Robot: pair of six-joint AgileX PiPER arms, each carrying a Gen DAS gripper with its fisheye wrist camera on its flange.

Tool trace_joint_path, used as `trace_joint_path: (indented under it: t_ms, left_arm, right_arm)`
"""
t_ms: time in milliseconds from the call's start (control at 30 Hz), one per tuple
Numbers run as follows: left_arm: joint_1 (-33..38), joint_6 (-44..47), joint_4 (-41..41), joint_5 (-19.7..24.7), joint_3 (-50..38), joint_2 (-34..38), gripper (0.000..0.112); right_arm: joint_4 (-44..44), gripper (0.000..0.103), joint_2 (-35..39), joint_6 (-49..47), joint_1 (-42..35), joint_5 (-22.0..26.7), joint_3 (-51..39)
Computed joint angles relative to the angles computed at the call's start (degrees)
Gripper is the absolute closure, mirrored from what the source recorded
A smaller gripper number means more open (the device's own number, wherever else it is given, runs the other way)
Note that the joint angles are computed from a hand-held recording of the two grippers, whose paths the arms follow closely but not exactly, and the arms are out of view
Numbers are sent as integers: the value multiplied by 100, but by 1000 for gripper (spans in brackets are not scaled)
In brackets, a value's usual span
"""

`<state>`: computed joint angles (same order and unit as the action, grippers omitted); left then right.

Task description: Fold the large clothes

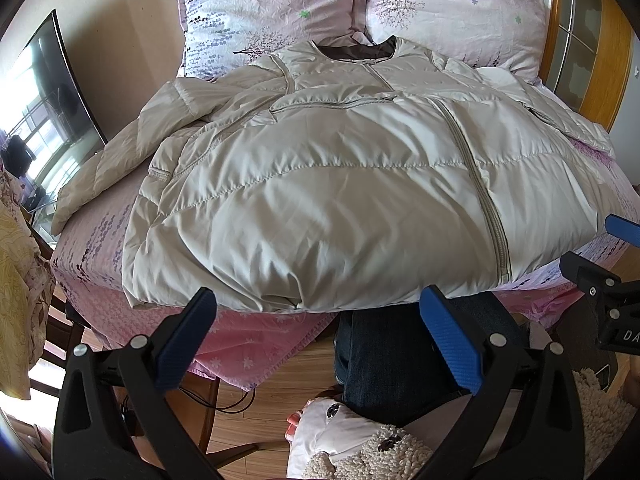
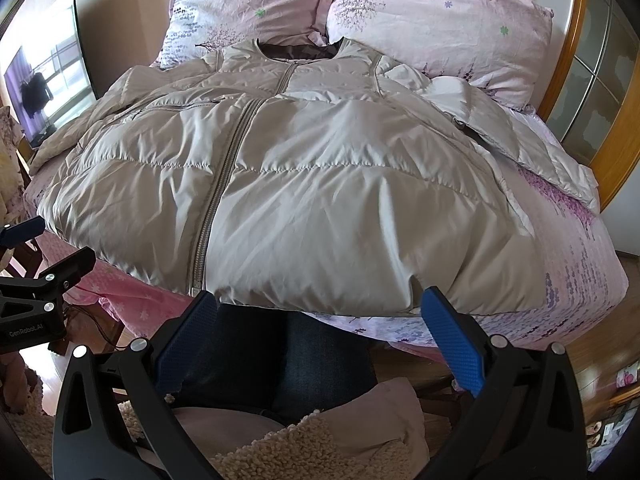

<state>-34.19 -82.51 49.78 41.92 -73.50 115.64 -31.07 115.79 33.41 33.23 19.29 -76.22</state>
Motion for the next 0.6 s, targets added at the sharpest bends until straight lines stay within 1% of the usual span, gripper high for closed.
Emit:
trace_joint_path:
  t_ms: [333, 400, 533, 567, 600]
  left_arm:
    - [-7, -61, 40, -19, 34, 2, 11]
    - [4, -69, 51, -33, 64, -10, 11]
    - [37, -187, 159, 17, 127, -136, 11]
    - [61, -356, 267, -26, 215, -220, 11]
    - [186, -580, 439, -142, 436, -437, 11]
  right_arm:
    - [194, 2, 58, -178, -35, -24, -85]
    - [283, 2, 24, -273, -87, -98, -43]
    - [679, 2, -110, -636, -396, -352, -91]
    - [936, 2, -115, -871, -514, -392, -146]
    - [1422, 2, -110, -1248, -711, -444, -268]
